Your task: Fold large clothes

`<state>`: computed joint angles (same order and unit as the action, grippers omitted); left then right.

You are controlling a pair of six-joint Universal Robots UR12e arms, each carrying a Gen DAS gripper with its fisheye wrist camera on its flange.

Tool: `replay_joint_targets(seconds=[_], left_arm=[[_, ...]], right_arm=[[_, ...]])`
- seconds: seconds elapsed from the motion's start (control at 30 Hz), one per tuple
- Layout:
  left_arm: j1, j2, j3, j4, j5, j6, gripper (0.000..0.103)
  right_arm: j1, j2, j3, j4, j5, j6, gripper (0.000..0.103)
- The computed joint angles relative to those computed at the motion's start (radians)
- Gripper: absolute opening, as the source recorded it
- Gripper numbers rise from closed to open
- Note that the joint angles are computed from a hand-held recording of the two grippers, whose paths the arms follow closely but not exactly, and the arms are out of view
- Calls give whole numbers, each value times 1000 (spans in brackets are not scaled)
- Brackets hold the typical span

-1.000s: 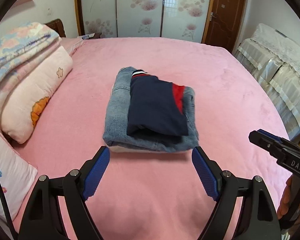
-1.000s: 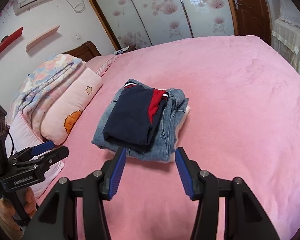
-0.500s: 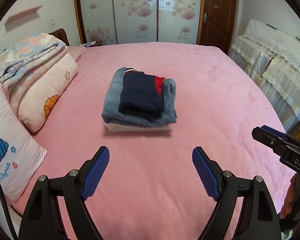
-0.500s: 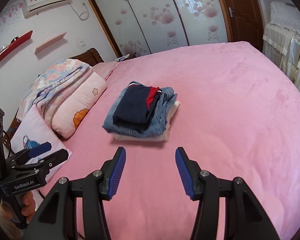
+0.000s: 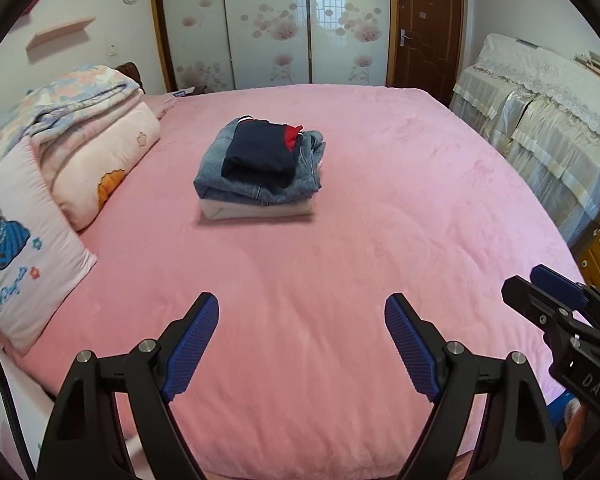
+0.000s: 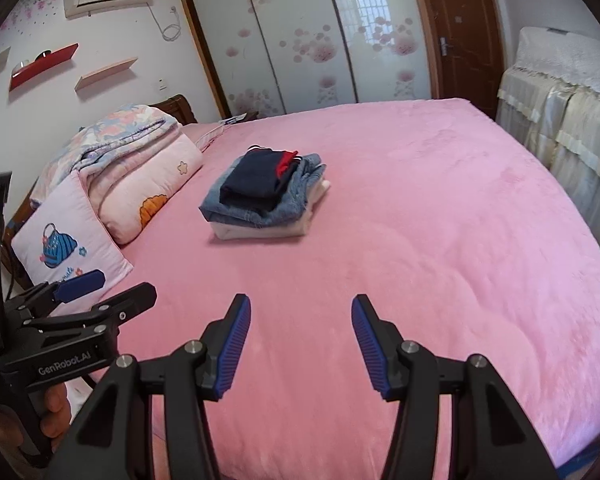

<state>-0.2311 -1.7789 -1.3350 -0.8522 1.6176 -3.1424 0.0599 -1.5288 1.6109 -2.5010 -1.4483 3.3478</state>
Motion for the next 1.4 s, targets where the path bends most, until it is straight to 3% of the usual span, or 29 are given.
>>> replay_joint_targets(seconds=[0.17,0.43,1.4], left_arm=[[-3,39,-60,15,-44,-46,84],[-25,56,-92,0,-23,-66,84],[-30,69,-111,-37,-10,-90,84]], right_arm=[[-3,-38,51,-4,-29,44,53],[-4,-70,94,-20,-35,48,53],[25,-78,113,-5,-85,1,53]])
